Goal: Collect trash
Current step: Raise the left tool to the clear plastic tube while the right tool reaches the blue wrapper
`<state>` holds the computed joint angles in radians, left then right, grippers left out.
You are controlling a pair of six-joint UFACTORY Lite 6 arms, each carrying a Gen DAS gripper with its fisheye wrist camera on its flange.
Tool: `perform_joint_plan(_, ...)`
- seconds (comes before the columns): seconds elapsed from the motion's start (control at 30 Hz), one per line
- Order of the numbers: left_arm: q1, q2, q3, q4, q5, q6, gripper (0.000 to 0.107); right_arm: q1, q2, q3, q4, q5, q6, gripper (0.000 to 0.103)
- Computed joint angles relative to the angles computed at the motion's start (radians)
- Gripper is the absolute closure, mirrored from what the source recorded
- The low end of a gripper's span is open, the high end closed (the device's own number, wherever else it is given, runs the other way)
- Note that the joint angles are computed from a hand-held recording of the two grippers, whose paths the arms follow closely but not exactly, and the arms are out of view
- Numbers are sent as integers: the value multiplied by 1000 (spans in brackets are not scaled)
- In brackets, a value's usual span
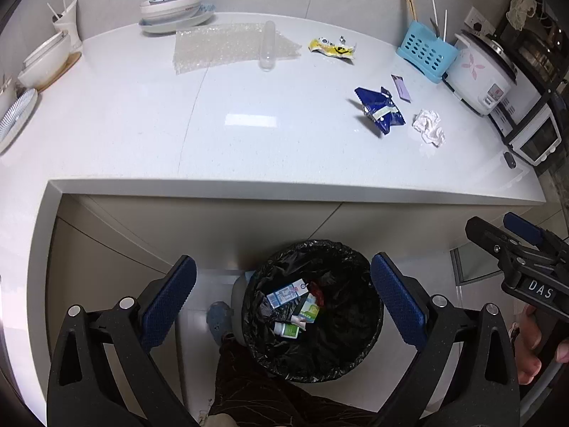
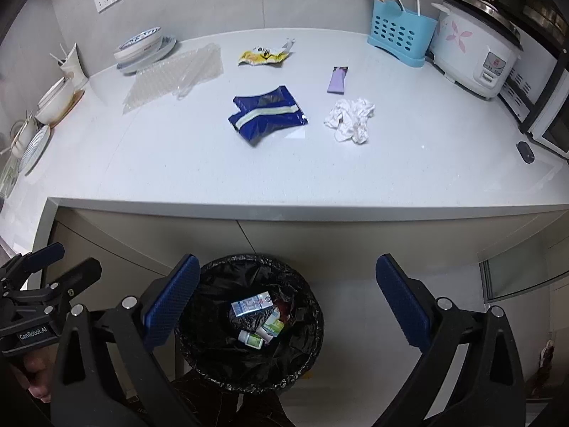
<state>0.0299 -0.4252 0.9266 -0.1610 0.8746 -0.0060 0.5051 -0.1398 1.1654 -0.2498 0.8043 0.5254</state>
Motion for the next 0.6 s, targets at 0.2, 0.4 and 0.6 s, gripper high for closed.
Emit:
perform_joint_plan(0.2, -7, 60, 88, 12, 12, -11, 11, -21, 42, 94, 10, 20, -35, 8)
perform_joint_plan(0.4, 9, 142, 194, 6, 22, 5, 11, -46, 110, 203, 31, 35, -75, 8)
perform_joint_plan(0.6, 19, 258, 333, 5, 39, 23, 11, -70, 205, 341, 43, 63, -100, 8)
